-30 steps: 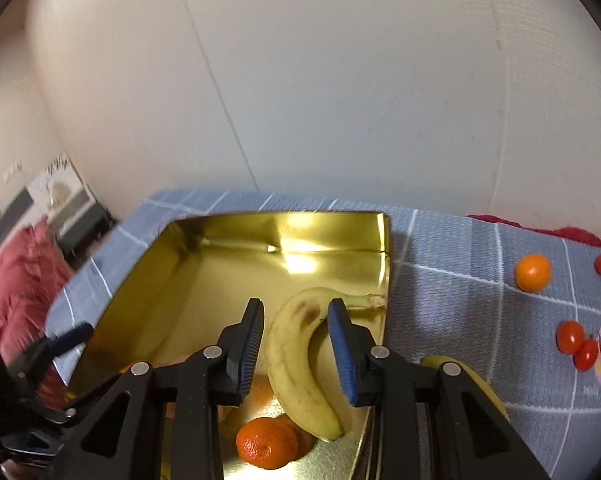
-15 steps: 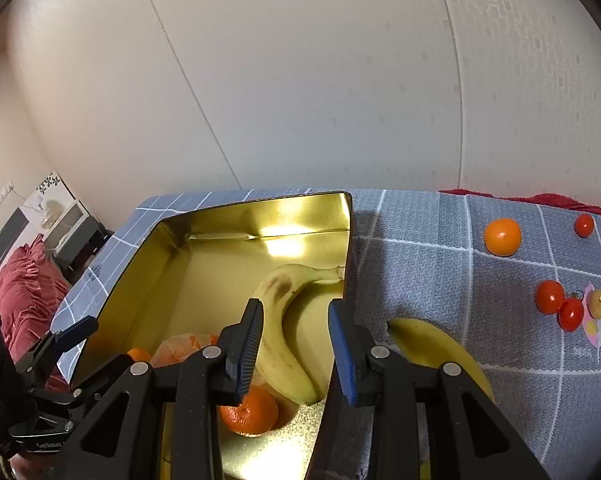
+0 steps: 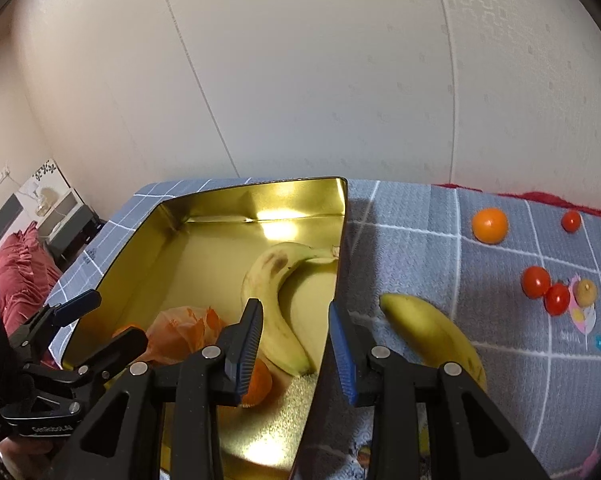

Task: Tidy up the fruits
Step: 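Move the right gripper to the second yellow banana and grasp it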

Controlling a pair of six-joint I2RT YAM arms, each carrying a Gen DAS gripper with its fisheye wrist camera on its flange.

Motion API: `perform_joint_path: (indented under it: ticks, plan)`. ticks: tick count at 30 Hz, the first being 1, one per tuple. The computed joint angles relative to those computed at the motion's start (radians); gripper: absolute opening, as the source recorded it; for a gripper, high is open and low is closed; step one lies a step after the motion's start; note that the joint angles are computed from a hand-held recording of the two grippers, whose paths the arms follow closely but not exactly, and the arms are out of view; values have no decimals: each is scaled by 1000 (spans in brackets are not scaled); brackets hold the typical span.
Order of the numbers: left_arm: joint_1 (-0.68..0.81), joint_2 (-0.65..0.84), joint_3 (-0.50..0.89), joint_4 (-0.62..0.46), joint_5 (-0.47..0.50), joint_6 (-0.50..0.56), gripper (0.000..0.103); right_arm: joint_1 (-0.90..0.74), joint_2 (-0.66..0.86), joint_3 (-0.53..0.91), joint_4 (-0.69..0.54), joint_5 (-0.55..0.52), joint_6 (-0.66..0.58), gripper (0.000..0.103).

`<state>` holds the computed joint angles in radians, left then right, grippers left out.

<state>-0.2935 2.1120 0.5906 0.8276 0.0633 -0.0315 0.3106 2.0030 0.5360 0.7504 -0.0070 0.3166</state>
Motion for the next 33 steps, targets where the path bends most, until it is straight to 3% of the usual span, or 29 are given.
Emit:
perform_joint_path:
  ticks: [19, 27, 30, 33]
  plan:
    - [-133, 1, 9, 9, -22, 19, 103, -154, -80, -231, 158, 29, -24, 35]
    - [-181, 5, 27, 16, -20, -22, 103, -329, -61, -285, 200, -52, -12, 37]
    - [-204, 13, 35, 20, -35, -18, 103, -350, -37, -281, 195, -81, 2, 48]
    - [-226, 18, 30, 34, -51, 8, 103, -332, -19, -259, 173, -78, 12, 50]
